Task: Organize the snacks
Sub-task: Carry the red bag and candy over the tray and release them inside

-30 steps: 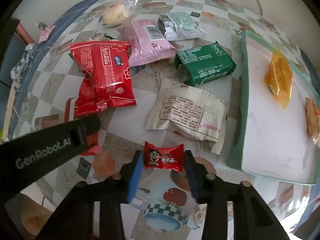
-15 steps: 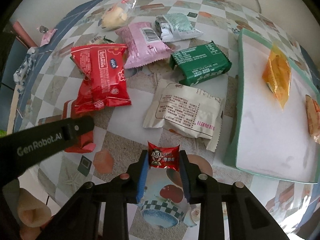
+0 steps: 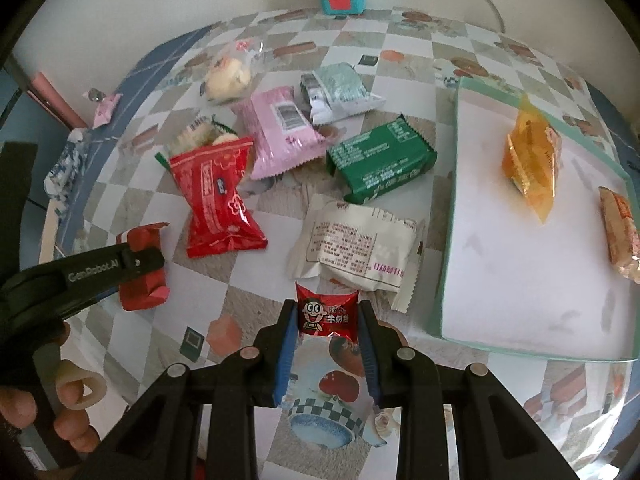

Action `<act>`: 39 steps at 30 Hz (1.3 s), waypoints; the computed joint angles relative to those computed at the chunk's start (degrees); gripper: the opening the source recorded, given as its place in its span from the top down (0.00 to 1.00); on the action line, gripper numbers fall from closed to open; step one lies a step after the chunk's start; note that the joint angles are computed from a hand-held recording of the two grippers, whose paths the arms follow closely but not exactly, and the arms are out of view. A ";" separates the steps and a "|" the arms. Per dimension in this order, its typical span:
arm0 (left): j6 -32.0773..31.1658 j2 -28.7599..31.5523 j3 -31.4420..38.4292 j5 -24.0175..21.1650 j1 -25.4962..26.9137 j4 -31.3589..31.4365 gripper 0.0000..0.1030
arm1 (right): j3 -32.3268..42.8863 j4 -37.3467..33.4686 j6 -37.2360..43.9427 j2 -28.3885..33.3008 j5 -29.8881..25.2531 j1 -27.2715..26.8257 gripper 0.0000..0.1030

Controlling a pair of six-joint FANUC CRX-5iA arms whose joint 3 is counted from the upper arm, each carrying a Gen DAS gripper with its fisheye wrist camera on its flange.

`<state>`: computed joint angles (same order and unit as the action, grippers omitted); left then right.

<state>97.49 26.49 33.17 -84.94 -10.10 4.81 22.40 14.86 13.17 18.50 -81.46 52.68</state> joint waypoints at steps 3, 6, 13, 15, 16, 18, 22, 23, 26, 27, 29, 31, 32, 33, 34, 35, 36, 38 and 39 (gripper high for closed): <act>0.92 -1.50 -0.76 1.96 -0.06 -1.18 0.60 | -0.40 1.32 -1.34 -0.48 0.07 0.54 0.69; 2.11 -2.58 -0.45 3.40 -0.67 -2.60 0.60 | -0.52 2.77 -2.90 -0.60 -0.20 0.61 0.69; 1.69 -2.76 2.17 4.23 -2.53 -3.61 0.60 | -3.99 6.17 -8.65 -3.62 -1.85 0.50 0.69; 0.48 -2.78 2.68 4.37 -3.11 -3.36 0.60 | -5.32 7.17 -10.37 -4.76 -2.41 0.46 0.69; 0.19 -2.06 3.78 4.25 -3.71 -3.54 0.60 | -6.04 7.61 -11.28 -5.39 -2.62 0.33 0.69; -0.49 -1.71 5.06 3.96 -4.96 -3.89 0.60 | -7.45 8.42 -12.92 -6.61 -3.34 0.15 0.69; -2.03 -0.51 7.99 3.27 -7.50 -4.77 0.60 | -10.45 9.58 -16.16 -9.39 -4.31 -0.26 0.69; -2.50 -0.22 8.80 3.09 -8.26 -4.82 0.60 | -11.46 9.76 -17.13 -10.30 -4.12 -0.39 0.69; -3.64 0.59 10.83 2.76 -10.25 -5.33 0.60 | -13.95 9.90 -19.59 -12.53 -4.23 -0.83 0.69; -4.36 1.00 11.64 2.61 -10.99 -5.18 0.60 | -14.65 9.86 -20.38 -13.19 -4.46 -0.93 0.69; -5.43 1.81 13.12 2.22 -12.30 -5.04 0.60 | -16.35 9.84 -22.37 -14.71 -4.89 -1.21 0.69; -6.65 2.69 14.59 1.74 -13.82 -5.20 0.60 | -18.18 9.79 -24.18 -16.36 -4.85 -1.49 0.69; -7.21 3.20 15.35 1.38 -14.52 -5.26 0.60 | -18.99 9.72 -25.21 -17.12 -5.43 -1.61 0.69; -7.68 3.88 16.47 0.67 -15.41 -5.90 0.60 | -19.44 9.66 -25.84 -17.57 -6.12 -1.70 0.69; -8.13 4.43 17.32 0.23 -16.23 -6.40 0.60 | -19.98 9.59 -26.54 -18.11 -7.00 -1.78 0.69; -8.70 5.05 18.18 -0.21 -17.11 -6.87 0.60 | -20.51 9.54 -27.18 -18.65 -7.75 -1.85 0.69; -9.06 5.57 18.92 -0.61 -17.75 -7.15 0.60 | -21.16 9.47 -27.98 -19.30 -8.47 -1.93 0.69; -9.84 6.41 19.87 -1.01 -18.88 -7.23 0.60 | -22.25 9.30 -29.04 -20.33 -9.46 -2.00 0.69; -10.40 6.93 20.47 -1.32 -19.47 -7.03 0.60 | -22.80 9.15 -29.54 -20.82 -9.74 -2.09 0.69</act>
<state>87.09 33.43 53.64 -86.26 -29.57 -2.22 -0.40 24.00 -16.36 -2.32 -91.20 50.59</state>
